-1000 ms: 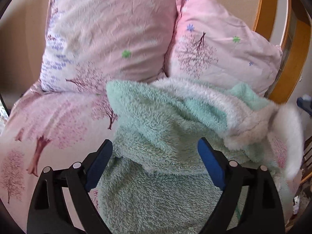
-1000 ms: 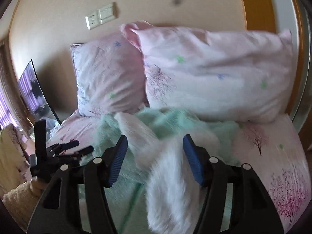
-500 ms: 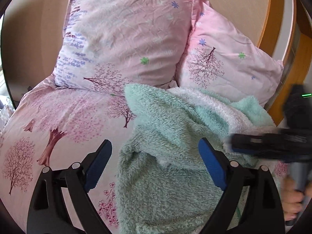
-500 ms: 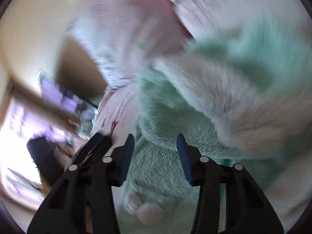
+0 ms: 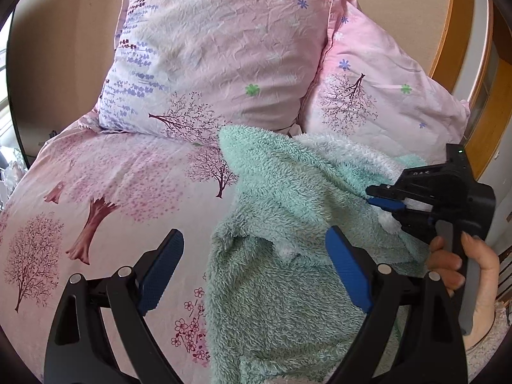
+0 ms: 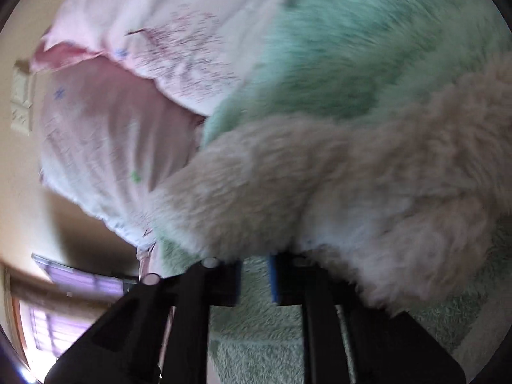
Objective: Fold large clothes
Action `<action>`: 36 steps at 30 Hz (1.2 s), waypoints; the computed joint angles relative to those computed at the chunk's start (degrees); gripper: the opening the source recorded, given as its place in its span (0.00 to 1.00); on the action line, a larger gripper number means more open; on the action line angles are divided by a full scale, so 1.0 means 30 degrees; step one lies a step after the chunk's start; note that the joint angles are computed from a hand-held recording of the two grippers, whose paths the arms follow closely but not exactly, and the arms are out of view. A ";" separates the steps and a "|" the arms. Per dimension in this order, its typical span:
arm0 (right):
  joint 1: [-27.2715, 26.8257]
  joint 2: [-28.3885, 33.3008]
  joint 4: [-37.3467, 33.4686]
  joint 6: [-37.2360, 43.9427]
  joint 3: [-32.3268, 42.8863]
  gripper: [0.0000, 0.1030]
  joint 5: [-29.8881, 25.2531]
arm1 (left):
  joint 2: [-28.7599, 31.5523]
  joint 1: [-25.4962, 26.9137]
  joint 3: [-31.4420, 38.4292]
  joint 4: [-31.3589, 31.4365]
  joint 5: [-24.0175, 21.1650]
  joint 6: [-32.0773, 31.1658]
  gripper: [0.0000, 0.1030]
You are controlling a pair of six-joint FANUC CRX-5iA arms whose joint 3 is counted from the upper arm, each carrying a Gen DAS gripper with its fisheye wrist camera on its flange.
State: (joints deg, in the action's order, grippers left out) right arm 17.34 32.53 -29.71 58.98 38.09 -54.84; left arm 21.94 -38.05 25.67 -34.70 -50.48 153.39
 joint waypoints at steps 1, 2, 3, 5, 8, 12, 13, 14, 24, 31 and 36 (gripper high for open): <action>-0.0305 0.0087 -0.0847 0.0106 0.0145 0.15 -0.0299 | -0.0008 -0.0015 -0.0036 0.0001 0.0012 -0.0026 0.89; -0.0510 0.0062 -0.1500 0.0339 0.0110 0.18 -0.0212 | -0.0001 -0.0040 -0.0042 -0.0049 -0.0009 -0.0037 0.89; -0.0524 -0.0048 -0.1399 0.0400 -0.0078 0.22 -0.0008 | 0.0025 -0.0062 -0.0013 -0.0090 -0.0085 -0.0056 0.89; -0.0252 -0.0062 -0.0689 0.0191 -0.0144 0.28 0.0215 | 0.0055 -0.0011 -0.0035 0.0040 -0.0061 -0.0073 0.89; -0.0005 0.0101 -0.0020 -0.1016 -0.0006 0.32 0.0261 | 0.0050 0.0080 -0.0123 0.0306 0.0205 -0.0123 0.89; 0.0662 -0.0151 0.2100 -0.1055 -0.0720 0.04 0.1876 | 0.0133 -0.0026 0.0035 0.0389 0.0251 -0.0312 0.89; 0.0734 -0.0657 0.2214 -0.0204 -0.1383 0.04 0.2923 | 0.0113 -0.0075 0.0051 0.0344 0.0265 -0.0376 0.89; 0.0735 -0.1095 0.2011 0.0586 -0.1838 0.04 0.3698 | 0.0060 -0.0084 0.0009 0.0306 0.0371 -0.0421 0.89; -0.2508 -0.4006 -1.0212 1.5332 -0.2756 0.04 0.1324 | -0.1073 0.0829 -0.2326 0.2124 0.4696 -0.0297 0.88; -0.0784 -0.3951 -0.4962 1.6074 -0.3523 0.09 -0.3199 | -0.1929 0.1456 -0.4333 0.3741 0.7298 -0.0924 0.87; -0.0632 -0.4660 -0.3027 1.6307 -0.4629 0.55 -0.4519 | -0.1447 0.1576 -0.4305 0.5808 0.7349 -0.3357 0.87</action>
State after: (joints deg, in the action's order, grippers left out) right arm 15.44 18.55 -38.79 107.90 24.21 -68.40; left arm 17.60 -33.33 12.76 -17.27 -28.44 143.32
